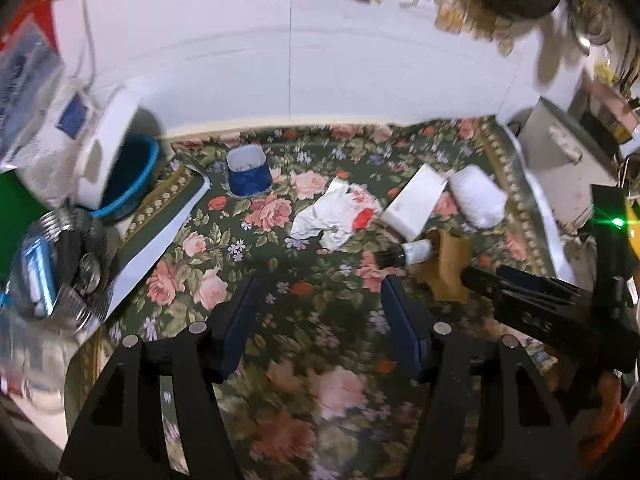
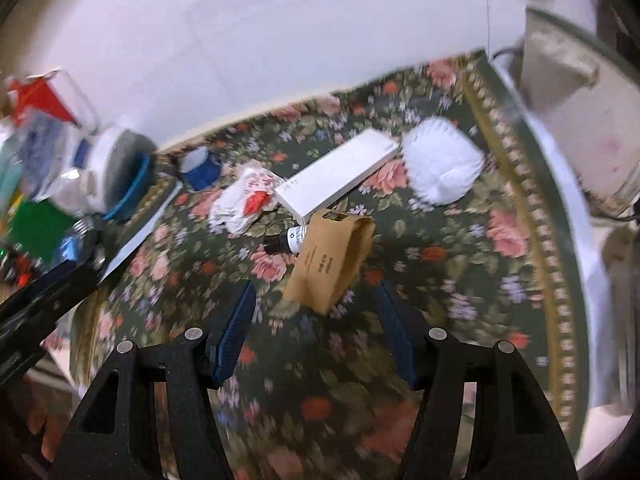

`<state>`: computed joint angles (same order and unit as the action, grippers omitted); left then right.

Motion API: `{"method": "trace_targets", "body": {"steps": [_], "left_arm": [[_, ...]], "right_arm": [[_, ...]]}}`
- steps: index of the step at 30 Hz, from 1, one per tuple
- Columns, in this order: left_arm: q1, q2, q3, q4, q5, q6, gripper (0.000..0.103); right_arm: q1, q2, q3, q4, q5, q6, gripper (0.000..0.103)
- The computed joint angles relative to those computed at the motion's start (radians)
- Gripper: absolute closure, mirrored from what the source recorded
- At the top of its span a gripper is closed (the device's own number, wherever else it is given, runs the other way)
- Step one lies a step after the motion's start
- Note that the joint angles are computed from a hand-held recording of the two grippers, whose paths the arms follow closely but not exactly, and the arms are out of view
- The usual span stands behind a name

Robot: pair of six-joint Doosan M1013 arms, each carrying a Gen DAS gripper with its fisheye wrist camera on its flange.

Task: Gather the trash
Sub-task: 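Grasp the small brown bottle with the left tool while the right tool grasps the cardboard box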

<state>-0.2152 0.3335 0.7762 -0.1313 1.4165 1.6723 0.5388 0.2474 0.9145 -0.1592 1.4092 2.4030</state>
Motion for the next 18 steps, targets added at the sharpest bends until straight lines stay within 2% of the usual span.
{"method": "trace_targets", "body": {"steps": [5,10,11,12,14,18], "left_arm": [[0.011,0.074,-0.060,-0.039,0.080,0.076,0.041],[0.002,0.140,-0.106,-0.117,0.158,0.157,0.041],[0.000,0.153,-0.117,-0.135,0.173,0.168,0.041],[-0.003,0.165,-0.127,-0.156,0.186,0.182,0.041],[-0.012,0.186,-0.147,-0.179,0.203,0.206,0.041],[-0.037,0.228,-0.192,-0.199,0.220,0.272,0.041]], "right_arm": [[-0.009,0.067,-0.038,0.000,0.070,0.062,0.045],[-0.002,0.065,-0.020,-0.040,0.101,0.093,0.045],[0.000,0.060,-0.014,-0.056,0.104,0.093,0.047],[0.003,0.053,-0.005,-0.075,0.108,0.090,0.055],[-0.003,0.043,0.006,-0.067,0.115,0.070,0.063],[-0.008,0.008,0.048,-0.081,0.105,0.073,0.065]]}}
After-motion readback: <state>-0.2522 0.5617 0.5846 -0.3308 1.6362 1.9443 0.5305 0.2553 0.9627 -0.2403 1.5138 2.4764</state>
